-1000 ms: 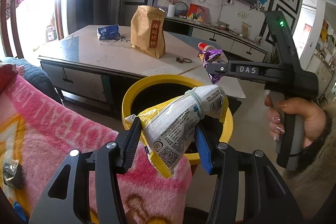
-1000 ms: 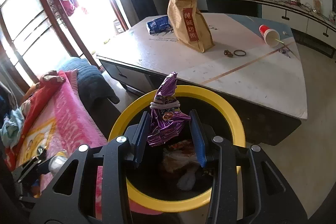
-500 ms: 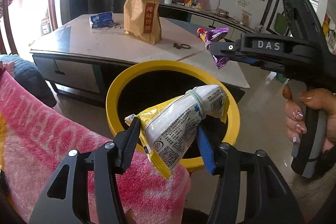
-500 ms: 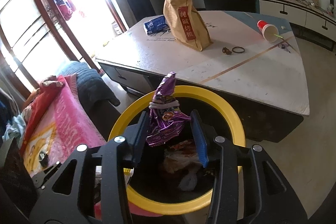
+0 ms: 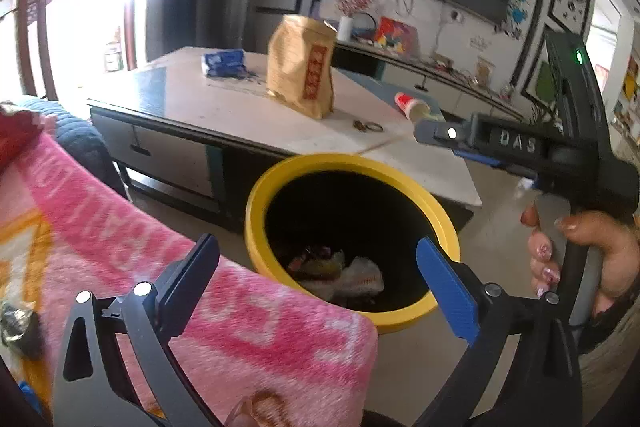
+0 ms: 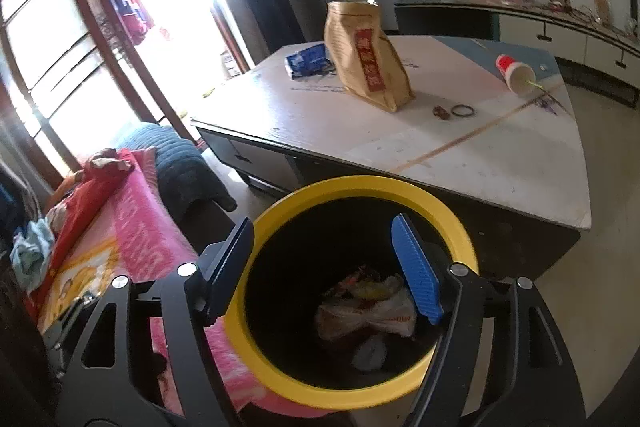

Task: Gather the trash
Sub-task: 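Move both open tools back to the blue glove and dark wrapper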

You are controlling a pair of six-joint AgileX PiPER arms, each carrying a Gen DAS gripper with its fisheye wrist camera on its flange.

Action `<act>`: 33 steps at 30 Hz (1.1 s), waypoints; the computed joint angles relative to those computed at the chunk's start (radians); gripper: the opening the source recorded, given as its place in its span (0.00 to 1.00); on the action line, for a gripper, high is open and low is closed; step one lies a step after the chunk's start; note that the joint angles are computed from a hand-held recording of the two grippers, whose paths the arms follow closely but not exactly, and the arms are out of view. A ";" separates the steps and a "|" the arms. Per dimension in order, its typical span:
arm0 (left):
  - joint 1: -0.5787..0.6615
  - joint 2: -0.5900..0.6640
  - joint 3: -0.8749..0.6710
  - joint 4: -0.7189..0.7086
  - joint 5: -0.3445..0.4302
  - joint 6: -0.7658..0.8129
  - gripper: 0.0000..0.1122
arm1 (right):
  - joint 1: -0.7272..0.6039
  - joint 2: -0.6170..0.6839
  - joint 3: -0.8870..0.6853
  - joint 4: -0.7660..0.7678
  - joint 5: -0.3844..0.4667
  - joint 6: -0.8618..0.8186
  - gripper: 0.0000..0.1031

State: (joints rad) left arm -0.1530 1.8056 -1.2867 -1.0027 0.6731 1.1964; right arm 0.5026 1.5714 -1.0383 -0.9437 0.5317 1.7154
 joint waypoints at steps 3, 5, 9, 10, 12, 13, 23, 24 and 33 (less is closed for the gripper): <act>0.037 -0.029 0.018 -0.026 0.003 0.012 0.86 | 0.033 0.014 -0.033 -0.010 0.021 -0.011 0.64; 0.061 -0.045 0.029 -0.038 0.007 0.022 0.86 | 0.054 0.025 -0.057 -0.013 0.031 -0.024 0.65; 0.113 -0.078 0.057 -0.052 0.011 0.046 0.86 | 0.098 0.048 -0.108 -0.016 0.048 -0.059 0.67; 0.124 -0.085 0.062 -0.052 0.010 0.048 0.86 | 0.109 0.054 -0.121 -0.017 0.052 -0.067 0.68; 0.152 -0.097 0.073 -0.054 0.014 0.051 0.86 | 0.127 0.062 -0.139 -0.020 0.055 -0.075 0.68; 0.168 -0.102 0.077 -0.057 0.018 0.054 0.86 | 0.136 0.067 -0.149 -0.017 0.058 -0.082 0.68; 0.318 -0.132 0.097 -0.085 0.046 0.070 0.86 | 0.214 0.127 -0.255 0.002 0.067 -0.156 0.70; 0.331 -0.136 0.101 -0.088 0.045 0.072 0.86 | 0.220 0.133 -0.265 0.006 0.069 -0.165 0.70; 0.441 -0.142 0.099 -0.087 0.054 0.080 0.86 | 0.261 0.237 -0.398 0.099 0.043 -0.302 0.71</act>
